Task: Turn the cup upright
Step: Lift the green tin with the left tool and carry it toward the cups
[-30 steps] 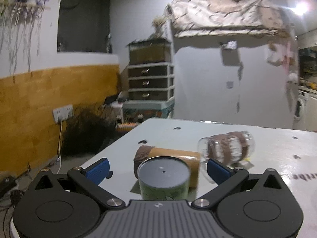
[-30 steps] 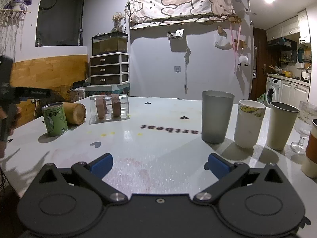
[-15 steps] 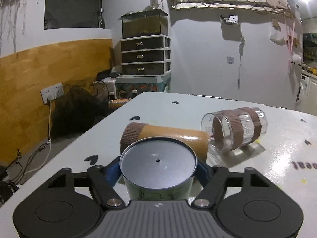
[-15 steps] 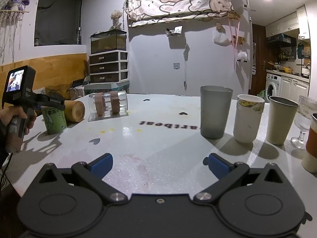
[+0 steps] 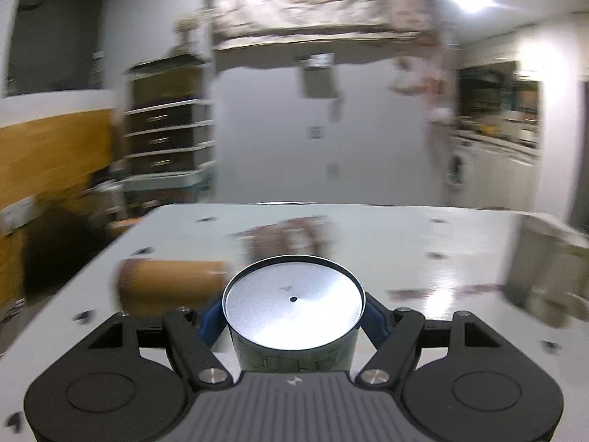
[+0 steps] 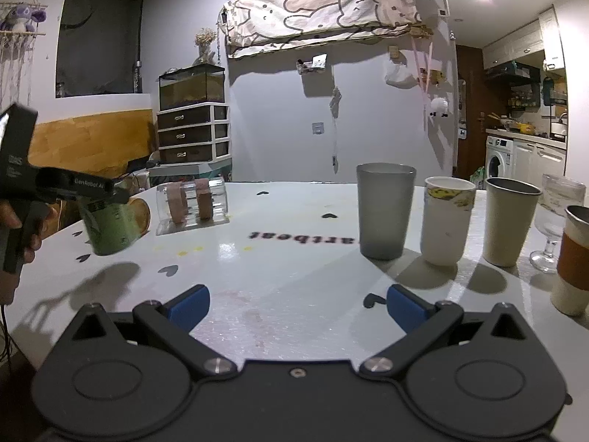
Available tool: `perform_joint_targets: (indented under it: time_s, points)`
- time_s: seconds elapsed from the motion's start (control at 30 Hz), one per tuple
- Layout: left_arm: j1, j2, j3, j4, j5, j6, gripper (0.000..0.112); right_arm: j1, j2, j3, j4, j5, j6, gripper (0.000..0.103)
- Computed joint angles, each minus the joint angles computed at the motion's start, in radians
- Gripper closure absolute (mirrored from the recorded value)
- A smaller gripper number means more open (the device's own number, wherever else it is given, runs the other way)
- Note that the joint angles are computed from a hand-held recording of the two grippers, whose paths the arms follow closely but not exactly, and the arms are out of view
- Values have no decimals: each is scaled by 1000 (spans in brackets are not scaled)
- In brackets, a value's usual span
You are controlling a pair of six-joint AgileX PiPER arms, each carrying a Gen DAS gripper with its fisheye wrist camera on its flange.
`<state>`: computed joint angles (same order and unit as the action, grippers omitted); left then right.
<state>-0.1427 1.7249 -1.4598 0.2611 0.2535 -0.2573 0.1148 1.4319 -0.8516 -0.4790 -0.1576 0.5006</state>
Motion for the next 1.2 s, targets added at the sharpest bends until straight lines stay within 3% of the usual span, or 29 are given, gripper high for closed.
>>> perform_joint_targets:
  time_s: [0.23,0.4,0.5,0.63,0.83,0.97,1.07,1.2]
  points:
    - [-137,7,27,-483,12,529,38,-55,-48,59,-40,-12,55,0]
    - [-217,45,8,-653,54,690,38,-111,-81,105,-289,-36,282,0]
    - [-245,93,-50,-730,123,776,38,-140,-85,127,-425,-57,399,0]
    - [-295,104,-48,-706,118,798,38,-187,-64,131,-601,-95,584,0]
    - [-316,106,-80,-615,123,703,27,-181,-12,105,-682,-129,651,0]
    - [-306,133,-149,-656,171,732,29,-142,41,59,-720,-113,684,0]
    - [-294,156,-192,-666,217,720,37,-113,76,28,-712,-73,686,0]
    - [-274,116,-135,-757,207,806,37,-100,87,15,-653,-29,648,0]
